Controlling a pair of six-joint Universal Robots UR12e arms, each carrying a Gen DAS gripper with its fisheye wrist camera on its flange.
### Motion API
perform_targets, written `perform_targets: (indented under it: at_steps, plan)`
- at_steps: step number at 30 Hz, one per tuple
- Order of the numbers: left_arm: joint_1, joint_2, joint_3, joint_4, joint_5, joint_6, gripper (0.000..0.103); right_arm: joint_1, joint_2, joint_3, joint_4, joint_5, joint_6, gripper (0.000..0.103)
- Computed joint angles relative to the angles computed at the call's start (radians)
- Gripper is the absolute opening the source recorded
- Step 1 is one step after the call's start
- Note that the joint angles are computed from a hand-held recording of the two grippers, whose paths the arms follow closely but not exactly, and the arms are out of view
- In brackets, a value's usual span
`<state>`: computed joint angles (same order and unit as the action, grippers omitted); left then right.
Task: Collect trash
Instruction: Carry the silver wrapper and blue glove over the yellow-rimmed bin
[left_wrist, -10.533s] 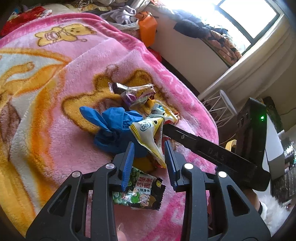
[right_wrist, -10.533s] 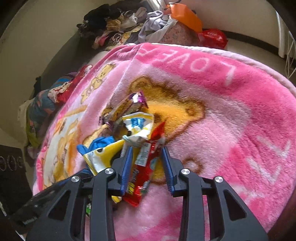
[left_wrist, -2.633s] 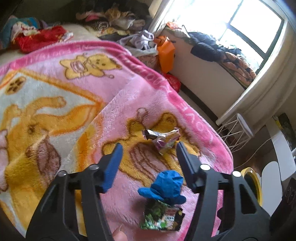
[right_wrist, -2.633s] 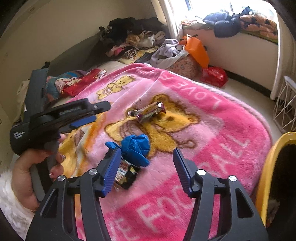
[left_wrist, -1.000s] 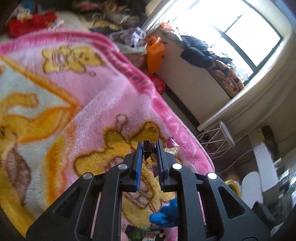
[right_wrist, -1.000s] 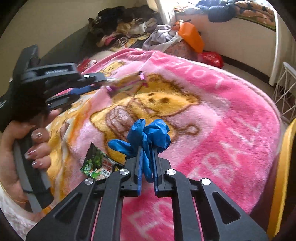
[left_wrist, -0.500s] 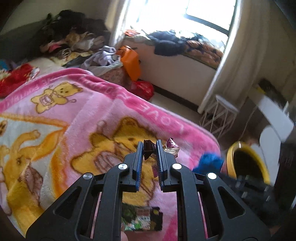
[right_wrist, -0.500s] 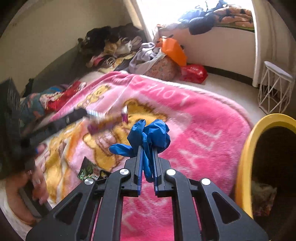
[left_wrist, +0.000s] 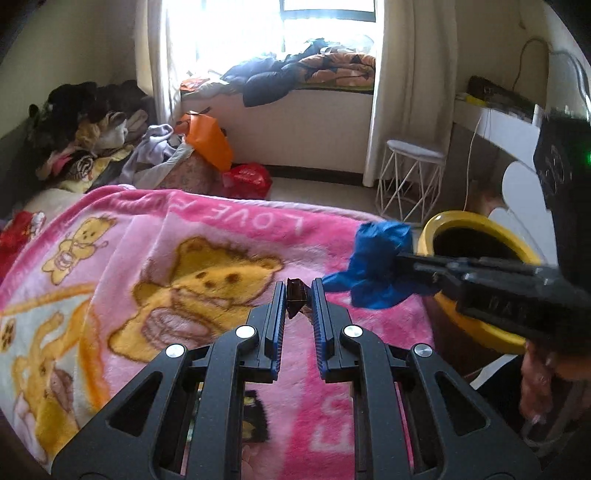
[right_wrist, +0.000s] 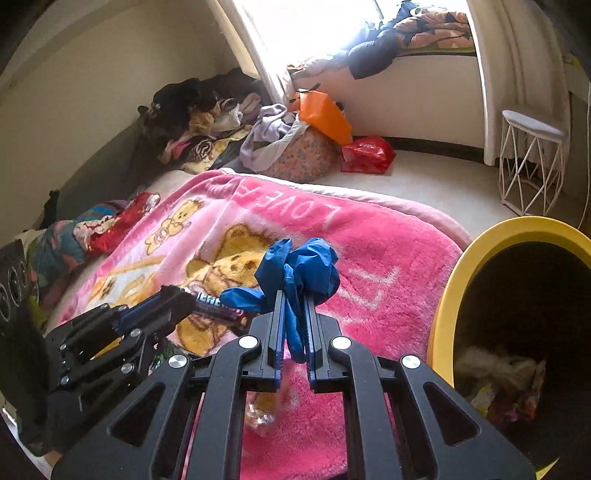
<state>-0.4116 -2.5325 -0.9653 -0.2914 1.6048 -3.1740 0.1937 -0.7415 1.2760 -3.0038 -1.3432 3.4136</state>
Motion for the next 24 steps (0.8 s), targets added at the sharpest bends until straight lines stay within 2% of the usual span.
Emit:
perform_targets:
  at_steps: [6,24]
  plan:
    - [-0.006,-0.013,0.034,-0.002,-0.037,-0.026,0.01,-0.009,-0.021,0.039,-0.044,-0.028,0.018,0.009]
    - [-0.048,-0.074,0.16,-0.039,-0.116,0.018,0.01,-0.078,-0.094,0.185,-0.173,-0.121,0.156,0.009]
